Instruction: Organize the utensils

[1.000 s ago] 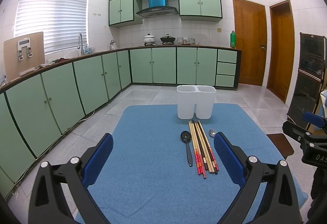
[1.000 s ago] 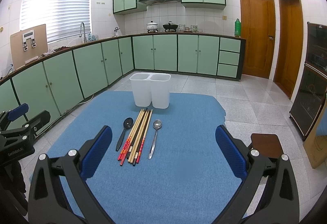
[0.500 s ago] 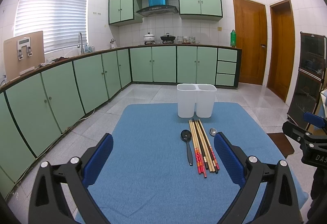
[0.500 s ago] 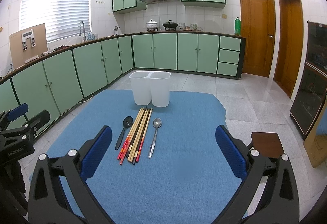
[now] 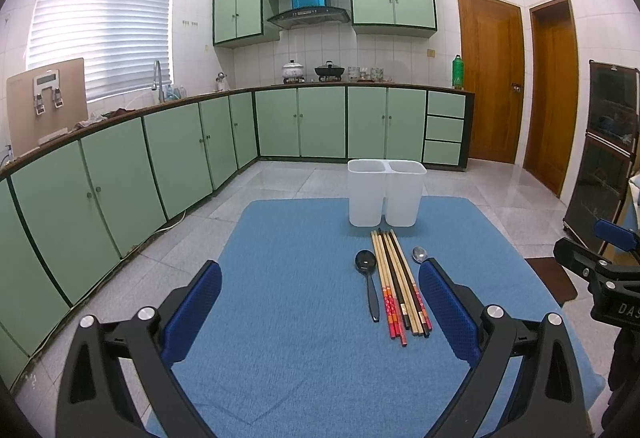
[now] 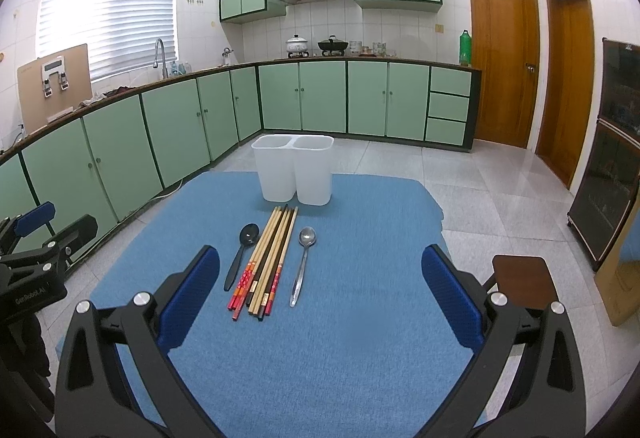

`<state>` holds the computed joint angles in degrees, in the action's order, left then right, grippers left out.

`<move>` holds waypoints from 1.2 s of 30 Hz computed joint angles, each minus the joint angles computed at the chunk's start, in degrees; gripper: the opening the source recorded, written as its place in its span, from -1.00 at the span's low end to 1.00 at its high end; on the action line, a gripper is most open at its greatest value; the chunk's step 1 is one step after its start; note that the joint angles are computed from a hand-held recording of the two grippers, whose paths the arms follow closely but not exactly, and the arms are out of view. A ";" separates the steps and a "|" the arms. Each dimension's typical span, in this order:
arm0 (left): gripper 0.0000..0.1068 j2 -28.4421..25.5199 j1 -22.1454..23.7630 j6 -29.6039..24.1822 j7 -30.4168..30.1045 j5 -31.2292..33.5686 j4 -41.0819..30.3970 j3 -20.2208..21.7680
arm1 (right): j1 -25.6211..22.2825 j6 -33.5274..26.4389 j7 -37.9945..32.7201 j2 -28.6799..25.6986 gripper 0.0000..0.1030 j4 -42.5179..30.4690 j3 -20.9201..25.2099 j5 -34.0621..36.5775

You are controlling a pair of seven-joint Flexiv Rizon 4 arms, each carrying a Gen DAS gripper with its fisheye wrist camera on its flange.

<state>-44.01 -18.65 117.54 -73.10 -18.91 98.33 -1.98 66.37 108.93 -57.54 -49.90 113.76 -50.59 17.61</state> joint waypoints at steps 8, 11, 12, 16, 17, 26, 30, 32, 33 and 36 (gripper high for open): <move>0.81 -0.52 -0.93 -1.31 0.41 -1.10 -1.00 0.80 | -0.80 -0.87 0.41 0.29 0.90 -0.43 0.65 -0.76; 0.81 -0.90 -1.26 -2.01 0.61 -1.38 -1.67 1.09 | -1.48 -1.22 0.79 0.27 0.90 -0.80 1.14 -1.27; 0.81 -1.03 -1.16 -2.31 0.66 -1.34 -1.94 1.05 | -1.80 -1.27 0.90 0.24 0.90 -0.96 1.33 -1.50; 0.81 -2.09 -1.62 -4.13 0.95 -1.88 -3.69 1.58 | -3.21 -2.04 1.42 -0.05 0.90 -2.03 2.22 -2.72; 0.81 -2.42 -1.88 -4.67 1.03 -2.13 -4.21 1.93 | -3.90 -2.41 1.55 -0.36 0.90 -2.66 2.55 -3.21; 0.81 -11.06 -6.89 -17.87 0.17 -6.51 -17.85 12.14 | -15.75 -8.02 4.10 -2.54 0.90 -11.97 10.68 -11.46; 0.81 -15.92 -6.59 -26.48 -2.50 -5.60 -26.43 14.75 | -24.82 -11.41 6.42 -3.78 0.90 -19.23 18.46 -17.08; 0.81 -18.47 -6.74 -30.40 -4.40 -4.90 -30.93 16.73 | -28.68 -13.53 7.50 -5.05 0.90 -23.25 21.70 -19.78; 0.81 -19.71 -6.54 -32.52 -5.21 -4.52 -33.24 17.27 | -30.43 -14.58 8.03 -5.94 0.88 -25.43 23.19 -21.07; 0.76 -23.34 -5.38 -38.36 -7.65 -3.36 -40.00 18.16 | -36.63 -18.75 8.32 -8.15 0.73 -32.12 29.87 -25.20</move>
